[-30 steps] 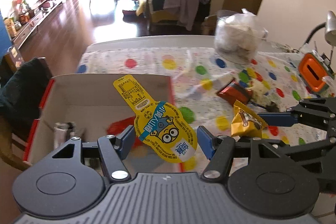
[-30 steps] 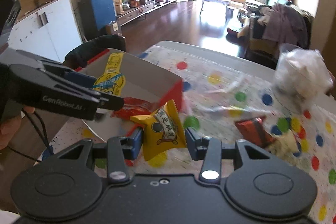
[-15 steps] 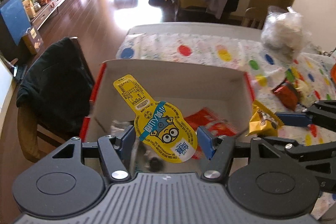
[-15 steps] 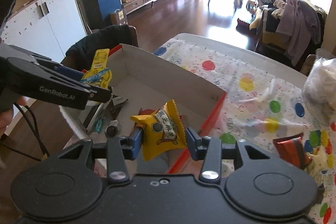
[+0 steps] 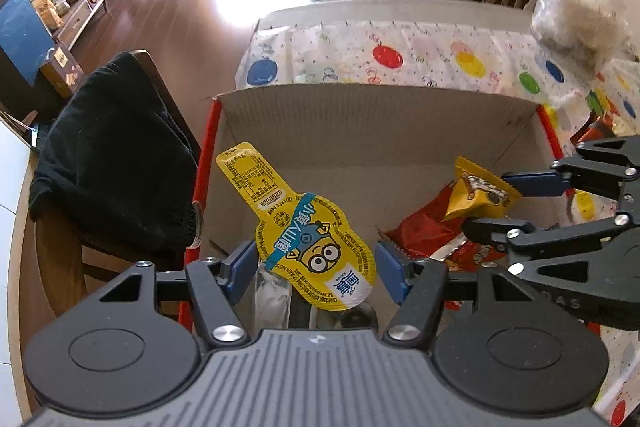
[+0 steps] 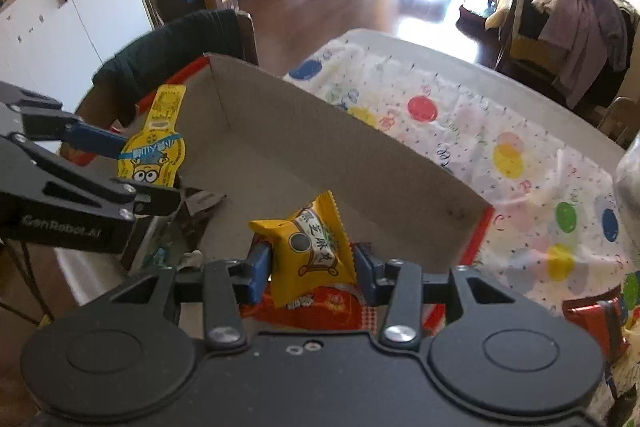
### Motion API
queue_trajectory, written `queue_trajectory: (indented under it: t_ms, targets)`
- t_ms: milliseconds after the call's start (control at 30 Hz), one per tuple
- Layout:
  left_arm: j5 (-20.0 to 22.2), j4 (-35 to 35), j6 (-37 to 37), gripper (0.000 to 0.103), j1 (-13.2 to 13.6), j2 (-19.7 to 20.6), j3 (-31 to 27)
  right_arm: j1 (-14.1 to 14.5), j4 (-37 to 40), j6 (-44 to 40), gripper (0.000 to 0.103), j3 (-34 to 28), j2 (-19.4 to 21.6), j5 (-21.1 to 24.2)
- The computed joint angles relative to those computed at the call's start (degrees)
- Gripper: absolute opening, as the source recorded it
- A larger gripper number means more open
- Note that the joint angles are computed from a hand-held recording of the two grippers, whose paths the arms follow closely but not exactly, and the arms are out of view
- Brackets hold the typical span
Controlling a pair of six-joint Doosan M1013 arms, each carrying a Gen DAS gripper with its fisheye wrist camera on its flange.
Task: Organize snacks
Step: 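Carry both yellow packets into the cardboard box and open both tools to drop them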
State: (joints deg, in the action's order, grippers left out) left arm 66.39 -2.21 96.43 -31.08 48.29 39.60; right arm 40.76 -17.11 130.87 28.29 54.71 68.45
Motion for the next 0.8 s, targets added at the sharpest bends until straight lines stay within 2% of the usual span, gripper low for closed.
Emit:
queue_trajectory:
  t_ms: [367,700,800]
  targets:
    - [8.4,0.2,2.9,0.065,-0.1,5.2,-8.6,-0.9,4.8,-3.4,0.045,-8.2,4.8,6.8]
    - [8.5,0.3,3.5,0.065,-0.4,4.8,-7.8,-0.9,5.6,-2.6,0.053,-5.1,3.2,4.5]
    - [7.3,-0.4,3.4,0.064,-0.4,4.1,-6.7,-0.7,5.1,-2.1,0.059,-3.7,2.3,3.4]
